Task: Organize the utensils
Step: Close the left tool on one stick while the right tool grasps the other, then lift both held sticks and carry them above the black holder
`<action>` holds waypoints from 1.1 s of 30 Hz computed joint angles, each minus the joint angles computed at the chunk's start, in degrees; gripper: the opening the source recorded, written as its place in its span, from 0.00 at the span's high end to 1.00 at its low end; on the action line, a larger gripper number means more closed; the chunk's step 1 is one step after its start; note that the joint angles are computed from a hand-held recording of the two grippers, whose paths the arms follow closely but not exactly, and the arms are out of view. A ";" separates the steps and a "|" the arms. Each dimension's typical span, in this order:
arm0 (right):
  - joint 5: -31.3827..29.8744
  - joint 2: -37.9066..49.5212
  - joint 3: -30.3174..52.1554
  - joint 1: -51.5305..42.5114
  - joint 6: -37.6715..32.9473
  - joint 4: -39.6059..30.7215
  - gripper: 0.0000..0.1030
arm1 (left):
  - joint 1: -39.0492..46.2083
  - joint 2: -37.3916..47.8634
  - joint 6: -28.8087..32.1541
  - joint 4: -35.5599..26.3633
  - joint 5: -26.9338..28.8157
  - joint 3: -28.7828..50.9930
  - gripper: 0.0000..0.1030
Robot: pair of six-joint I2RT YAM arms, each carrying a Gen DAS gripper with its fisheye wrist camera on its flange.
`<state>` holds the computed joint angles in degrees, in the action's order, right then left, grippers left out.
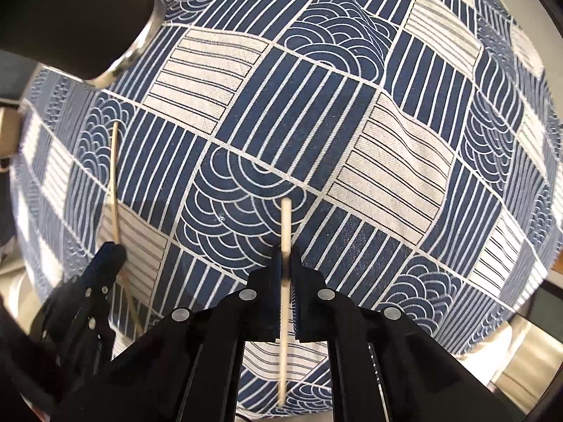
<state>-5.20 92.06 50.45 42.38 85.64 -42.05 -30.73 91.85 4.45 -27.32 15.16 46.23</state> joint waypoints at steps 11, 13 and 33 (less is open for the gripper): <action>11.06 -20.99 -10.49 -1.30 -9.25 -2.22 0.96 | -1.91 -4.12 -8.49 -1.97 -4.68 0.15 0.95; 12.41 -22.47 -8.34 -3.49 -13.84 -4.38 0.95 | -2.45 -5.54 -9.87 -3.14 -6.04 1.50 0.95; 18.08 -22.45 14.64 -17.71 -50.30 -3.88 0.95 | -1.35 -6.51 -14.55 -9.46 -14.51 18.64 0.95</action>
<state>12.89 69.61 65.10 24.66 35.34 -45.93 -32.08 85.34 -10.10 -36.78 0.65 64.86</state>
